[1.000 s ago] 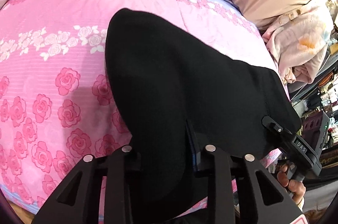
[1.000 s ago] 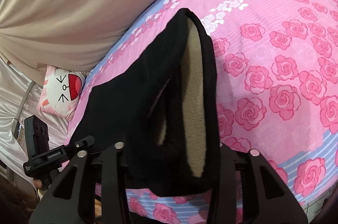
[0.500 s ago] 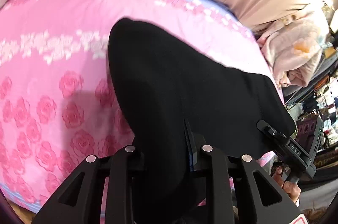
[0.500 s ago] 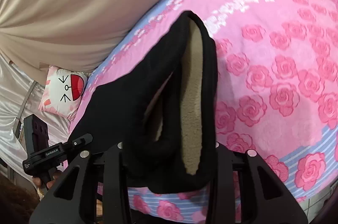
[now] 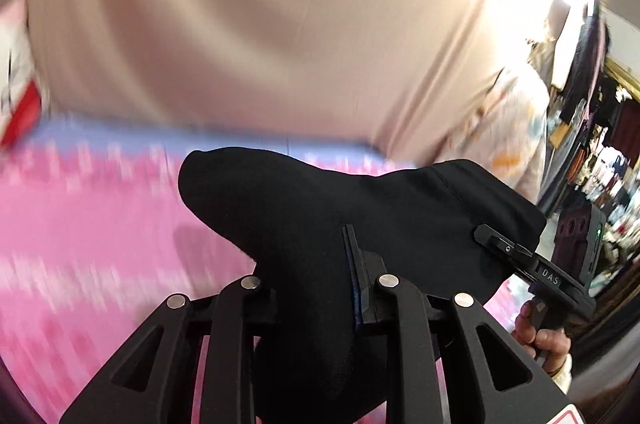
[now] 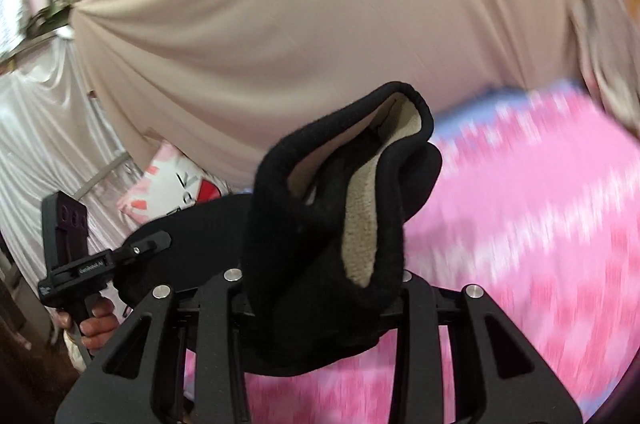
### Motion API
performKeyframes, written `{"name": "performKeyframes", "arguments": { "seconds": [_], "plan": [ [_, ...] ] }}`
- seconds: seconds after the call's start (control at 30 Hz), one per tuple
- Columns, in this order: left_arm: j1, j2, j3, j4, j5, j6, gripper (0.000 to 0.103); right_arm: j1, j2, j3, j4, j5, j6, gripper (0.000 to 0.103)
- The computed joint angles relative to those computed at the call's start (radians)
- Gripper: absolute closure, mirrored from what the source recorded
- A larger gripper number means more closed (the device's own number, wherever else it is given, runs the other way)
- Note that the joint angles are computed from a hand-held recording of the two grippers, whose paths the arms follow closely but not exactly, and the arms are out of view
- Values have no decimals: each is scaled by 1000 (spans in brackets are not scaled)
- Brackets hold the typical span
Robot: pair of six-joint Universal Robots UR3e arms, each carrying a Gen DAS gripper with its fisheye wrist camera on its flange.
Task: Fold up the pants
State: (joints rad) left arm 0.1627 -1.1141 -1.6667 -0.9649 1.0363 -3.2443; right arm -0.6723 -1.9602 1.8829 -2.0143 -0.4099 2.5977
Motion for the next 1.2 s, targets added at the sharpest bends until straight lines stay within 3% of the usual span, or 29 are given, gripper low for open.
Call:
{"name": "performKeyframes", "arguments": {
  "seconds": [0.1, 0.13, 0.23, 0.37, 0.47, 0.57, 0.6, 0.67, 0.7, 0.83, 0.9, 1.0, 1.1, 1.2],
  "plan": [
    [-27, -173, 114, 171, 71, -6, 84, 160, 279, -143, -477, -74, 323, 71],
    [-19, -217, 135, 207, 73, -6, 84, 208, 382, -214, -581, -96, 383, 71],
    [-38, -438, 242, 345, 132, -4, 84, 343, 672, -481, -709, -222, 512, 71],
    [-72, -726, 410, 409, 226, 14, 83, 462, 1022, -842, -690, -365, 550, 71],
    [-66, -931, 525, 382, 234, 18, 84, 510, 1294, -1156, -502, -458, 554, 71],
    [-60, -1094, 627, 264, 230, 18, 83, 528, 1434, -1299, -340, -514, 521, 71],
    [-54, -1115, 614, 256, 219, 20, 82, 527, 1448, -1274, -338, -537, 521, 68],
    [-60, -1100, 491, 349, 251, 40, 77, 496, 1429, -1175, -387, -489, 541, 46],
    [-63, -1090, 453, 387, 264, 44, 69, 475, 1441, -1184, -358, -444, 557, 38],
    [-98, -1017, 320, 470, 445, -13, 14, 443, 1371, -1078, -350, -403, 543, 37],
    [-79, -954, 256, 451, 448, -16, 14, 420, 1262, -883, -465, -440, 569, 24],
    [-47, -833, 142, 397, 439, -20, 14, 375, 1046, -569, -571, -502, 516, 25],
    [-64, -713, 83, 283, 547, -70, 15, 345, 817, -254, -706, -615, 477, 24],
    [-140, -623, 50, 237, 670, -94, 15, 354, 640, -75, -758, -733, 432, 24]
  ]
}}
